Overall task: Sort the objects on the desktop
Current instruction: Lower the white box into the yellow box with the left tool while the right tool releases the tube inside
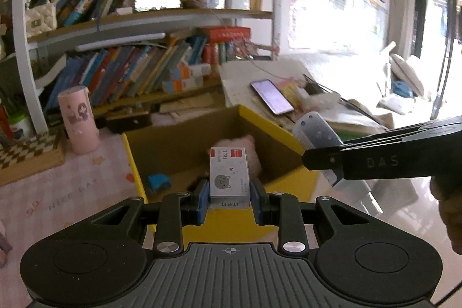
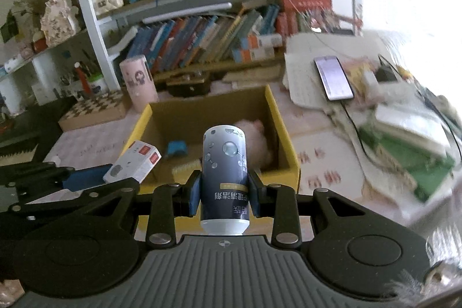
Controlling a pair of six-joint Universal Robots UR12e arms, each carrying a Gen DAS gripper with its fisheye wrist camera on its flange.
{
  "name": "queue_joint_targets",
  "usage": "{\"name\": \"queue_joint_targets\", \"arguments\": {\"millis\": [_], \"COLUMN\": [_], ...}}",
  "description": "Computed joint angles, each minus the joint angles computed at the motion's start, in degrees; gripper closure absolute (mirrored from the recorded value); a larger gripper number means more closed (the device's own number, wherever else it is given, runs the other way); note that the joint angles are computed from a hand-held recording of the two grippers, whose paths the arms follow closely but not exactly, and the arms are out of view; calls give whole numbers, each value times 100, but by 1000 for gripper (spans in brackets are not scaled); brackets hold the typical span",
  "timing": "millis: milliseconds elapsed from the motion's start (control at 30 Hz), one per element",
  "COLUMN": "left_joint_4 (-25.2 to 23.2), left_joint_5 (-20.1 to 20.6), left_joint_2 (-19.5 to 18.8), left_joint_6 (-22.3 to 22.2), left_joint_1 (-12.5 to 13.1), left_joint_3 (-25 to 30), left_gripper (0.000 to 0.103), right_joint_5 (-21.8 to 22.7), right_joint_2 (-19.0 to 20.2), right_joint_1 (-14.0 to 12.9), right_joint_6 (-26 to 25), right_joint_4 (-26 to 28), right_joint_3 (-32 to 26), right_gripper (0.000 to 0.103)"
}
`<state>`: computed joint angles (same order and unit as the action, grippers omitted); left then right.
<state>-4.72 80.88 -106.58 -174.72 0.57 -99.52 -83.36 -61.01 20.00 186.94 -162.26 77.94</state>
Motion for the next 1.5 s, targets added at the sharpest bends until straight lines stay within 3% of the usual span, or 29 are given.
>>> {"name": "queue_joint_targets", "arguments": {"millis": [133, 333, 767, 1000, 1267, 1500], "left_joint_4": [-188, -674, -1280, -1579, -1598, -886], "left_joint_5": [386, 1096, 1919, 2068, 2025, 2074], "left_joint_2": [-245, -576, -952, -1018, -1035, -1000], "left_joint_6": [-144, -5, 336, 616, 563, 521], "left_joint_1": [-73, -172, -260, -300, -289, -301], "left_joint_3": [322, 759, 1238, 1355, 1374, 1195], "left_gripper": [75, 75, 75, 75, 74, 73], "right_joint_5": [148, 382, 915, 1052, 945, 1042], "right_joint_2": [245, 698, 1778, 2365, 3039, 3529], "right_joint_1": [-44, -91, -72, -23, 34, 31], "right_joint_6": [-394, -798, -1539, -1869, -2165, -2149], "right_joint_4": [74, 543, 2481, 3762, 4999, 5762], "right_joint_3": [-405, -1140, -3066, -4175, -5479, -6435], "right_gripper": [73, 73, 73, 73, 73, 72]}}
